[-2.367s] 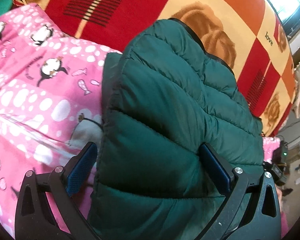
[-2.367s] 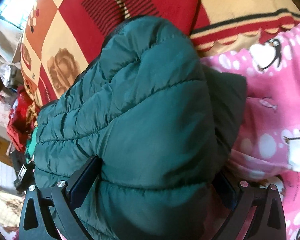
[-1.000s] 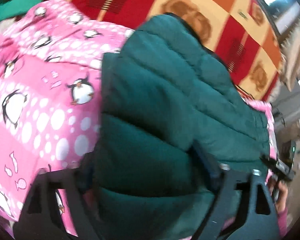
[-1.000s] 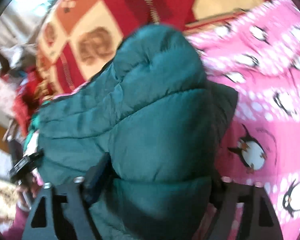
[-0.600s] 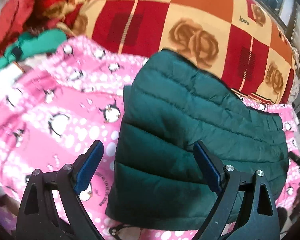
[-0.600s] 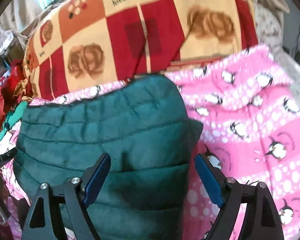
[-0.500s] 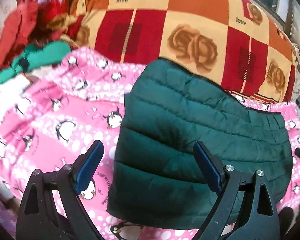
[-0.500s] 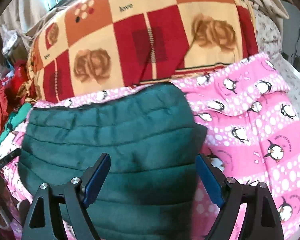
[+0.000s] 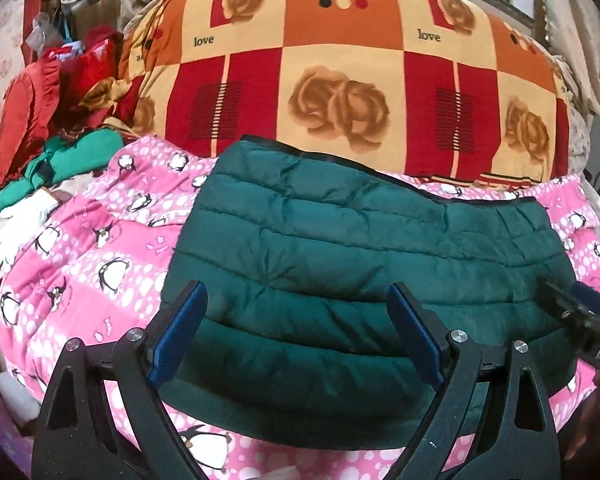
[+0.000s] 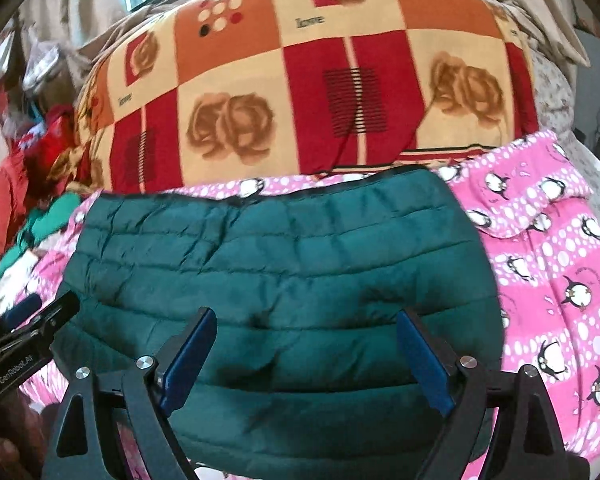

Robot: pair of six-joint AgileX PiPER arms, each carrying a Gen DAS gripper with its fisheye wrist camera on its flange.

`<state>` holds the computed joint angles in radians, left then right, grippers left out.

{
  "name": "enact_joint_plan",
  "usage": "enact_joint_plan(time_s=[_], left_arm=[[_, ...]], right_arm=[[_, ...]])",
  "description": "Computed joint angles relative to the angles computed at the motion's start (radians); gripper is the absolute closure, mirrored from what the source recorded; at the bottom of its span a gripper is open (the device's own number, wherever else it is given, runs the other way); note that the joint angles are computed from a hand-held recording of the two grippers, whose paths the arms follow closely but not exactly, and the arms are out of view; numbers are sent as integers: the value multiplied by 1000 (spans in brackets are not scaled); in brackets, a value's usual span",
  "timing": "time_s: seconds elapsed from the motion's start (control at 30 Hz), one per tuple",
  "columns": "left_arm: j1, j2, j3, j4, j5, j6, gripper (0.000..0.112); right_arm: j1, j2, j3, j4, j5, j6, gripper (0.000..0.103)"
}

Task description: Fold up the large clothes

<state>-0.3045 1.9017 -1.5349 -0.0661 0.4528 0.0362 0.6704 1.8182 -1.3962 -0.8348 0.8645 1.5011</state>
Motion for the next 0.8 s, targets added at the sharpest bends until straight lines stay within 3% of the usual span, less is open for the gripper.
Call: enact_joint_plan(time_s=[0.07,0.3,0.8], left_arm=[[-19,-14,29,86,-36,-77,21],[-36,-31,67,143,-77,-131,21],[-47,-28,77,186,-86,-185,21]], right_arm=[[16,17,-17,-23,20,5,14],[60,43,-48,-104,91,37,6],[57,53,-45,-79,75,26,6]])
